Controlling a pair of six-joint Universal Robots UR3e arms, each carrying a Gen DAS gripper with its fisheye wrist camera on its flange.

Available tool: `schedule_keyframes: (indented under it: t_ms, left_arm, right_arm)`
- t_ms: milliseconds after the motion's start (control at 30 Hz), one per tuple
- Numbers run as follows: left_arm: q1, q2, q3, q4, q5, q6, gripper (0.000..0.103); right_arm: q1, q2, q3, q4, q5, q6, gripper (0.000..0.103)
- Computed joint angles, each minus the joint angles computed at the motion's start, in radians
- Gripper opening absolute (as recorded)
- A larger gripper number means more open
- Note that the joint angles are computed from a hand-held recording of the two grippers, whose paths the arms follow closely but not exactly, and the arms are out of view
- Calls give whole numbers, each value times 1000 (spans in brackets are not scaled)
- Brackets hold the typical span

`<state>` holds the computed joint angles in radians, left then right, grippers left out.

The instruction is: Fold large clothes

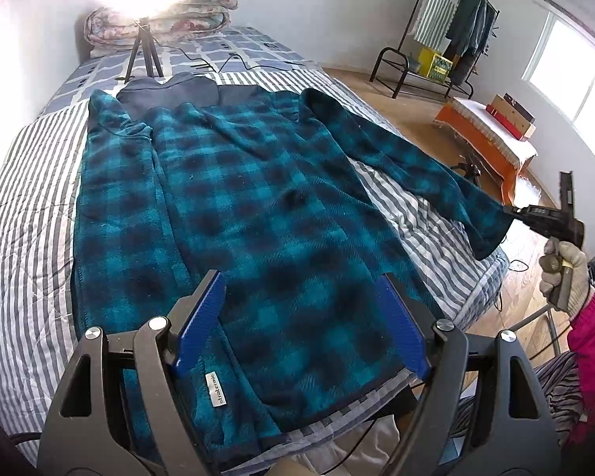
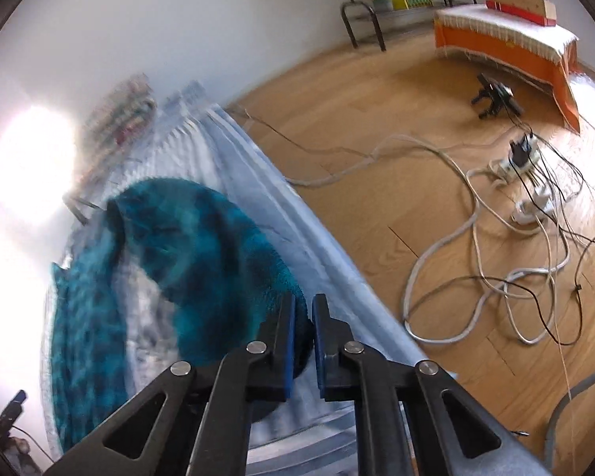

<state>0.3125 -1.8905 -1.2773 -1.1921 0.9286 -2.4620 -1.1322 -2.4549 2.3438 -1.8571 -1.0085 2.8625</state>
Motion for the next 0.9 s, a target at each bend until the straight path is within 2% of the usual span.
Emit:
schedule_keyframes:
  t_ms: [67, 133, 300, 467, 700, 900]
  left_arm:
    - [6, 2, 2, -2, -3, -1, 81]
    - [13, 2, 6, -9, -8, -7, 81]
    - [37, 4, 15, -33, -22, -22, 81]
    - [63, -1, 40, -66, -34, -48, 81]
    - [101, -24, 108, -120, -84, -128, 81]
    - [110, -33, 145, -161, -106, -142, 81]
  right_arm:
    - [46, -39, -30, 9, 14, 21, 5]
    - [155, -34, -61, -51, 3, 91, 5]
    - [554, 137, -127, -342, -159, 302, 4]
    - [889, 348, -234, -507, -292, 426, 4]
    - [1217, 649, -450, -534, -385, 468, 4]
    - [1408, 889, -625, -510, -393, 412, 4]
